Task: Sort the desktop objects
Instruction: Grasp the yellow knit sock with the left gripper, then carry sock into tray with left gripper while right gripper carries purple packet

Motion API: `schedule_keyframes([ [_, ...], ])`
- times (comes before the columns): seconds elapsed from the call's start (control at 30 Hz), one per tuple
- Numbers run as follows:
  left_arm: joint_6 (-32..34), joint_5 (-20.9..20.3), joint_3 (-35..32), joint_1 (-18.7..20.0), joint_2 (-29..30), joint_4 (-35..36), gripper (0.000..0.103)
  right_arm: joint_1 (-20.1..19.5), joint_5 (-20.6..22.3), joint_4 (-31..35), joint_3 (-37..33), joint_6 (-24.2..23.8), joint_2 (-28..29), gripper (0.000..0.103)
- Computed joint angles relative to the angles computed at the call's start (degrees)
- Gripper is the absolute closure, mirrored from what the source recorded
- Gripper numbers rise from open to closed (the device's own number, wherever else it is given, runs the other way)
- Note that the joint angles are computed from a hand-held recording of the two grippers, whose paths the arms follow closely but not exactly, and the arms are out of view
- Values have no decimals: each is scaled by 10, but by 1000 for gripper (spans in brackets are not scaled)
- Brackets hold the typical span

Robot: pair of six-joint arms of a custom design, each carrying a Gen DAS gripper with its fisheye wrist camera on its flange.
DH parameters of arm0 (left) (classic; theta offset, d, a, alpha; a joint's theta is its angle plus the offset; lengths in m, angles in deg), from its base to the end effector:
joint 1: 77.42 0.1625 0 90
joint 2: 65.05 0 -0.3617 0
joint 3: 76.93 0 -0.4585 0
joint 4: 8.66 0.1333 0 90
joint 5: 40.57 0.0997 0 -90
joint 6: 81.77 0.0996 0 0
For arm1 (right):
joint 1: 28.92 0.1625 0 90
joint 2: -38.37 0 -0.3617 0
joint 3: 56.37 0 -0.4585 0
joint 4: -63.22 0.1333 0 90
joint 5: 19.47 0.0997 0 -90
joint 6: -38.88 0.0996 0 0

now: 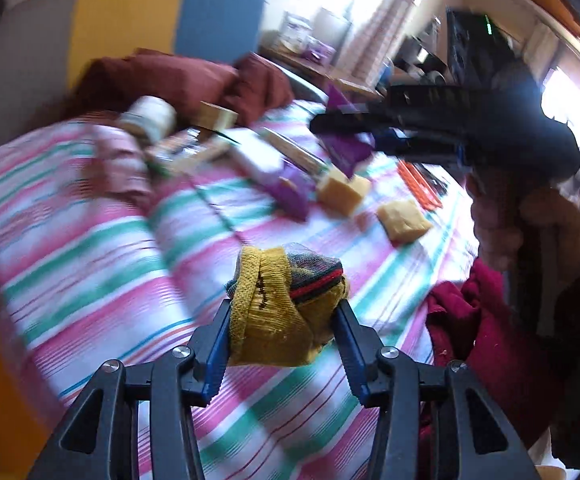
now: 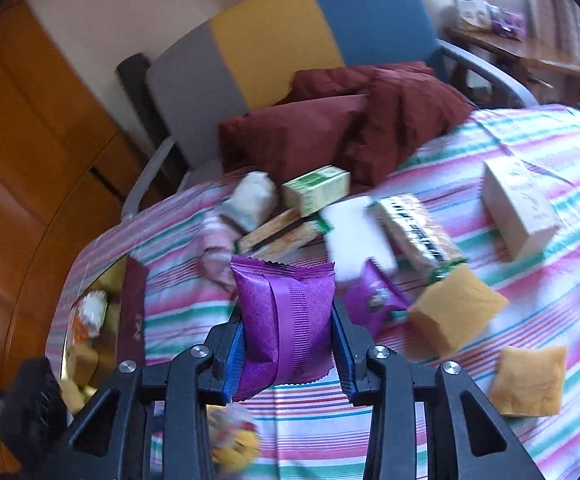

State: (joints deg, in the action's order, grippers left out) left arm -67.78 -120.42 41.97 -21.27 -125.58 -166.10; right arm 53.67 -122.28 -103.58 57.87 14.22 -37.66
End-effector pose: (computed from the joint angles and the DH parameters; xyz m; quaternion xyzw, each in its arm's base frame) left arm -0.1712 -0.5261 0.0059 0.3962 0.9105 -0.0928 0.0733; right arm 0.0347 -0.5955 0.2162 0.1042 -0.9329 0.2865 0.1919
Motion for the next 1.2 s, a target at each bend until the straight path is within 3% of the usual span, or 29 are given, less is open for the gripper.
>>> schedule_keyframes([
  [0.3, -38, 77, 72, 27, -135, -50, 54, 27, 21, 36, 10, -19, 11, 64],
  [0.5, -58, 132, 99, 55, -204, -75, 54, 60, 57, 63, 24, -22, 24, 64],
  [0.73, -89, 199, 125, 95, -256, -89, 53, 116, 88, 86, 11, -26, 92, 63],
  [0.83, -113, 222, 134, 108, -272, -85, 48, 132, 92, 103, -5, -18, 127, 56],
  [0.87, -120, 222, 136, 113, -278, -82, 48, 134, 98, 114, -12, -10, 137, 47],
  [1.0, -125, 221, 156, 125, -308, -104, 45, 137, 116, 140, -27, 9, 159, 39],
  [1.03, -122, 224, 159, 124, -312, -111, 45, 138, 119, 147, -30, 14, 162, 33],
  [1.2, -115, 235, 164, 122, -317, -129, 44, 132, 117, 149, -26, 28, 159, 26],
])
